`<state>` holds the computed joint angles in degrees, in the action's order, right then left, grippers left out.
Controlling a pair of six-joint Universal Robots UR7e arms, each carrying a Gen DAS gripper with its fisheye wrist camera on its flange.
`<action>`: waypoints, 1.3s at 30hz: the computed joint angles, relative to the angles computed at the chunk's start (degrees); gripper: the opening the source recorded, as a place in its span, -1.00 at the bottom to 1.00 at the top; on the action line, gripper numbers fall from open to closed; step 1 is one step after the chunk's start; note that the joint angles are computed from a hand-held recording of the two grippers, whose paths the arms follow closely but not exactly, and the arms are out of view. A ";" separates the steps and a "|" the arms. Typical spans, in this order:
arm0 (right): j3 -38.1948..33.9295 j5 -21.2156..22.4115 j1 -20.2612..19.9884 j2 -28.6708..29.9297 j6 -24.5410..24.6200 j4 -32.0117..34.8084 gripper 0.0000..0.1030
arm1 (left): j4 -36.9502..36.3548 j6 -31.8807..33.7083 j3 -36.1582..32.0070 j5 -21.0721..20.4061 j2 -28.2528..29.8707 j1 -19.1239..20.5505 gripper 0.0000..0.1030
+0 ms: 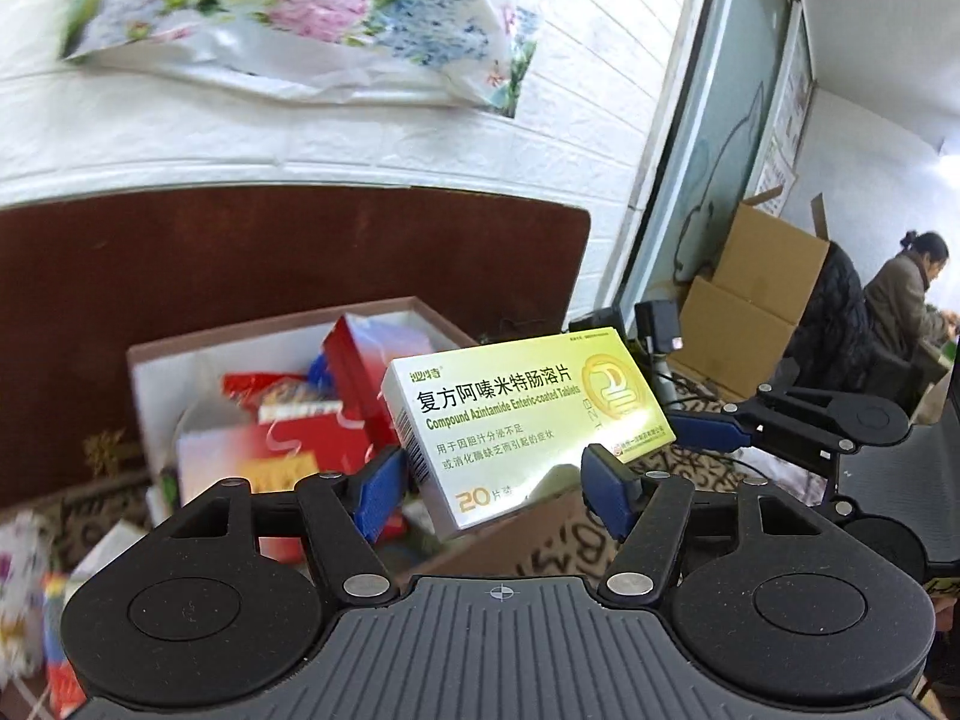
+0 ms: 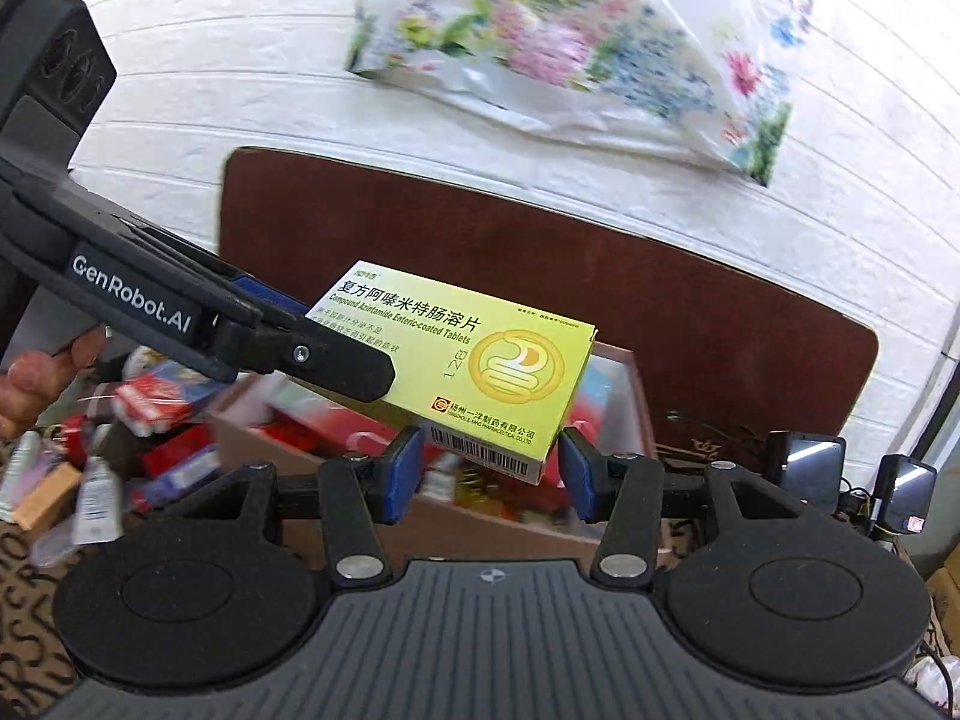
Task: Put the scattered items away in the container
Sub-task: 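Carry the yellow medicine box with the left gripper over the cardboard box, then release the yellow medicine box into the cardboard box, then move both tools back toward the white tube and tan box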
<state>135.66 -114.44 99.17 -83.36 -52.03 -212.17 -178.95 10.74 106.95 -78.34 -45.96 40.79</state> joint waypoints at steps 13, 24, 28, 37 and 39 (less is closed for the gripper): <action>-3.96 4.19 -10.73 2.12 1.96 3.80 0.19 | 9.61 -4.10 -11.92 -2.16 11.08 4.83 0.70; -4.18 3.96 -11.06 3.92 1.50 -0.11 0.17 | 11.71 -6.91 -14.41 -7.64 12.78 5.47 0.66; -3.74 4.31 -12.19 3.86 3.48 -2.63 0.42 | 14.69 -9.45 -16.49 -10.80 13.76 5.99 0.74; -2.33 3.13 -10.91 3.52 5.82 -3.00 0.99 | 10.54 -8.34 -10.63 -3.47 10.09 4.10 1.00; -1.61 1.73 -9.86 3.81 5.71 -3.34 0.99 | 10.33 -7.30 -8.29 -2.94 8.34 3.46 1.00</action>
